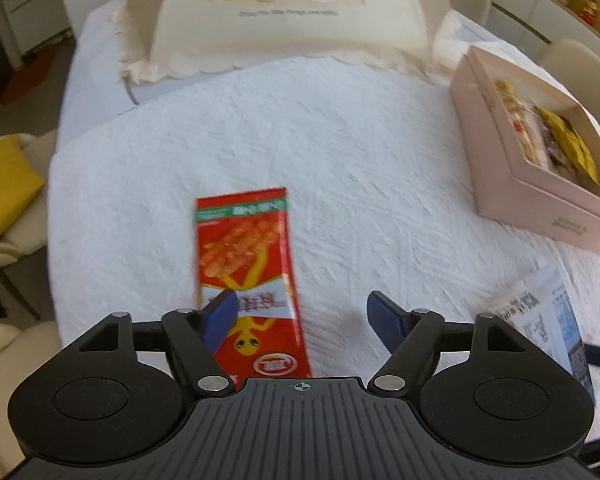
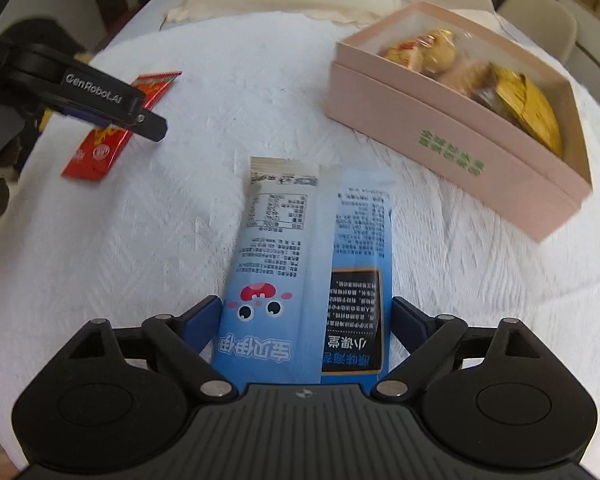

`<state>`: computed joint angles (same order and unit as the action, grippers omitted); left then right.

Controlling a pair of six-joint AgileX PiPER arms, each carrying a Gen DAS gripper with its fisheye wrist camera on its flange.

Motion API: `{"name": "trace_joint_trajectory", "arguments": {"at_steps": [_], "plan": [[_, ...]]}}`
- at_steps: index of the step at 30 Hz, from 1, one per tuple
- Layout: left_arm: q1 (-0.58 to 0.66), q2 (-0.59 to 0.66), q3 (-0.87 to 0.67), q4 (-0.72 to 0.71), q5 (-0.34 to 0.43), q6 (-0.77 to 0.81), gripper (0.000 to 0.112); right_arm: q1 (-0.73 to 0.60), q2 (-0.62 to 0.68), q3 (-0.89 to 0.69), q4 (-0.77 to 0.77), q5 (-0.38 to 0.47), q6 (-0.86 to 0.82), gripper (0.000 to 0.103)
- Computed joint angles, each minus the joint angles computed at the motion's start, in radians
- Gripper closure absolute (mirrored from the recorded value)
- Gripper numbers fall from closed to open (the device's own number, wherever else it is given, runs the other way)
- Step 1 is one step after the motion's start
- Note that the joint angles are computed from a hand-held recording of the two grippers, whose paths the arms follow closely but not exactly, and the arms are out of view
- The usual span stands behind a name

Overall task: Organize snacks
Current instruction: 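Grasp the red packet with the left gripper while the right holds the blue packet, then release the red packet into the pink box with the left gripper while the right drops the blue packet in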

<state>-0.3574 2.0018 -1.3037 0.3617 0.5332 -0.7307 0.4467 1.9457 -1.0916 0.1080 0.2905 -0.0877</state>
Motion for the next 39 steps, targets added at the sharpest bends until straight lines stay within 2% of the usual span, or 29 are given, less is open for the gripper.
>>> {"name": "trace_joint_trajectory", "arguments": {"at_steps": [3, 5, 8, 10, 11, 13, 15, 17, 19, 21, 25, 28, 34, 37, 39], "plan": [[0.001, 0.02, -0.029, 0.084, 0.056, -0.093, 0.037, 0.017, 0.001, 0.028, -0.102, -0.052, 0.126, 0.007], [0.021, 0.034, -0.041, 0.085, 0.077, -0.118, 0.037, 0.023, -0.001, 0.053, -0.161, -0.09, 0.213, 0.003], [0.073, 0.036, -0.021, -0.004, 0.019, -0.08, 0.039, 0.013, 0.005, 0.069, -0.121, -0.128, 0.176, 0.002], [0.082, 0.026, -0.004, -0.022, -0.011, -0.05, 0.045, 0.009, 0.007, 0.061, -0.089, -0.122, 0.142, 0.001], [0.079, 0.017, 0.01, -0.012, -0.025, -0.044, 0.055, 0.009, 0.007, 0.056, -0.085, -0.115, 0.137, 0.001], [0.071, -0.008, 0.049, -0.014, -0.059, -0.024, 0.059, 0.011, 0.016, 0.036, -0.087, -0.099, 0.149, 0.001], [0.066, -0.039, 0.092, -0.083, -0.093, 0.038, 0.061, 0.011, 0.028, 0.005, -0.088, -0.078, 0.166, 0.005], [0.038, -0.084, 0.147, -0.092, -0.11, 0.049, 0.061, 0.009, 0.009, 0.01, -0.065, -0.069, 0.146, 0.019], [-0.001, -0.145, 0.216, -0.11, -0.13, 0.075, 0.061, -0.005, -0.033, 0.035, 0.063, -0.054, 0.011, 0.019], [-0.041, -0.195, 0.265, -0.163, -0.118, 0.133, 0.061, -0.011, -0.094, 0.091, 0.068, -0.059, 0.001, 0.02], [-0.109, -0.265, 0.315, -0.354, -0.067, 0.311, 0.061, -0.016, -0.221, 0.205, -0.072, -0.047, 0.148, 0.019], [-0.151, -0.298, 0.315, -0.452, -0.048, 0.416, 0.061, -0.012, -0.321, 0.278, -0.239, -0.023, 0.349, 0.019], [-0.217, -0.325, 0.2, -0.436, -0.033, 0.471, 0.061, 0.004, -0.528, 0.386, -0.565, 0.016, 0.739, 0.019], [-0.223, -0.302, 0.08, -0.427, -0.016, 0.508, 0.061, 0.029, -0.628, 0.428, -0.772, 0.044, 0.953, 0.019], [-0.202, -0.27, -0.034, -0.432, 0.009, 0.53, 0.061, 0.024, -0.663, 0.436, -0.832, 0.055, 1.012, 0.019]]}}
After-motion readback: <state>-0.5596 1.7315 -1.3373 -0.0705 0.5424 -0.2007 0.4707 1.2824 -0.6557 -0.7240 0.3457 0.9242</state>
